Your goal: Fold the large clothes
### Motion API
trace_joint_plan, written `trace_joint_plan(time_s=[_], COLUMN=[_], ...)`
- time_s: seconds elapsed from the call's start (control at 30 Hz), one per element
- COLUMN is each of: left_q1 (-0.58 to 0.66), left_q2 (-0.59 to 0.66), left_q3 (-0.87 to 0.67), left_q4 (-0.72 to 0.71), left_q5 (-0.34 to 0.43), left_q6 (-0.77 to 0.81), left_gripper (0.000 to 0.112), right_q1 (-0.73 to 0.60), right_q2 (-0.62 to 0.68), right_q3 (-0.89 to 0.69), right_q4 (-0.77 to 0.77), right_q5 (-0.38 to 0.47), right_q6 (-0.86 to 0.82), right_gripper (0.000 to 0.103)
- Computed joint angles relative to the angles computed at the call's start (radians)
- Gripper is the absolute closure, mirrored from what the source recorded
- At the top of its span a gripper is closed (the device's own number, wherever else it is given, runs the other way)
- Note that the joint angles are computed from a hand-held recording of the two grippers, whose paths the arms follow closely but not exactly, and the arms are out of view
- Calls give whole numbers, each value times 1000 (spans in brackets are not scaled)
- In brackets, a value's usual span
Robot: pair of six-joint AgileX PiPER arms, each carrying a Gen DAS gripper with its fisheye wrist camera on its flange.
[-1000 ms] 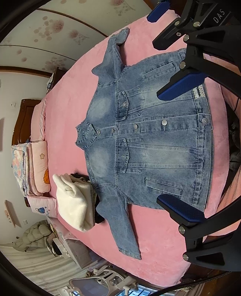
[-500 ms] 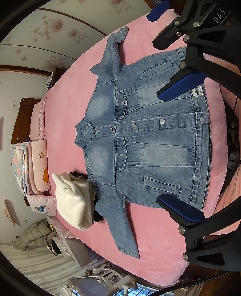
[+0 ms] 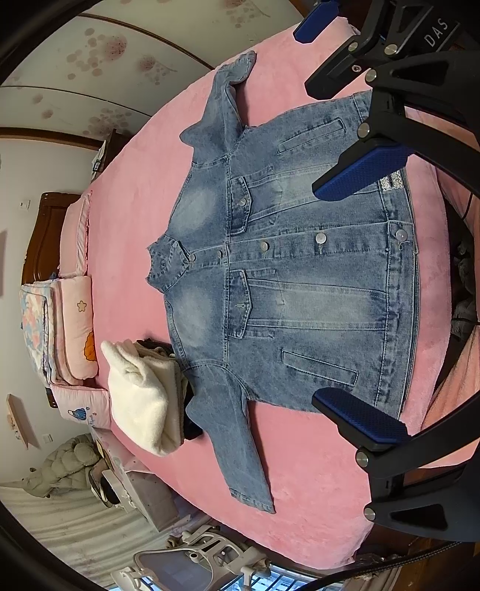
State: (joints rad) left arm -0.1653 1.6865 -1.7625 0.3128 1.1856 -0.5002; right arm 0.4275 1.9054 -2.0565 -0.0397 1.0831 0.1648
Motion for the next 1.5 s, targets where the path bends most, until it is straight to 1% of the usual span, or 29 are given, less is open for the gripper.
trace_joint_plan(time_s=[0.47, 0.73, 0.8, 0.97, 1.17, 1.5], left_q1=[4, -2, -3, -2, -5, -14], left_q2=[-4, -5, -4, -5, -3, 2], left_q3=[4, -13, -15, -14, -18, -22], left_q4=[-1, 7, 6, 6, 7, 17], left_q5=[-5, 12, 13, 11, 15, 17], left_q6=[3, 4, 4, 5, 5, 1], left_gripper=[12, 12, 12, 12, 12, 12], right_q1=[4, -30, -30, -29, -38, -45], right_q2=[-14, -9, -15, -23, -24, -21], right_q3=[27, 29, 40, 52, 53, 56], right_q4=[12, 87, 90, 98, 126, 139], right_q5=[-17, -10, -17, -33, -36, -34], right_q6=[11, -24, -28, -42, -64, -59], right_gripper=[7, 7, 8, 14, 18, 18])
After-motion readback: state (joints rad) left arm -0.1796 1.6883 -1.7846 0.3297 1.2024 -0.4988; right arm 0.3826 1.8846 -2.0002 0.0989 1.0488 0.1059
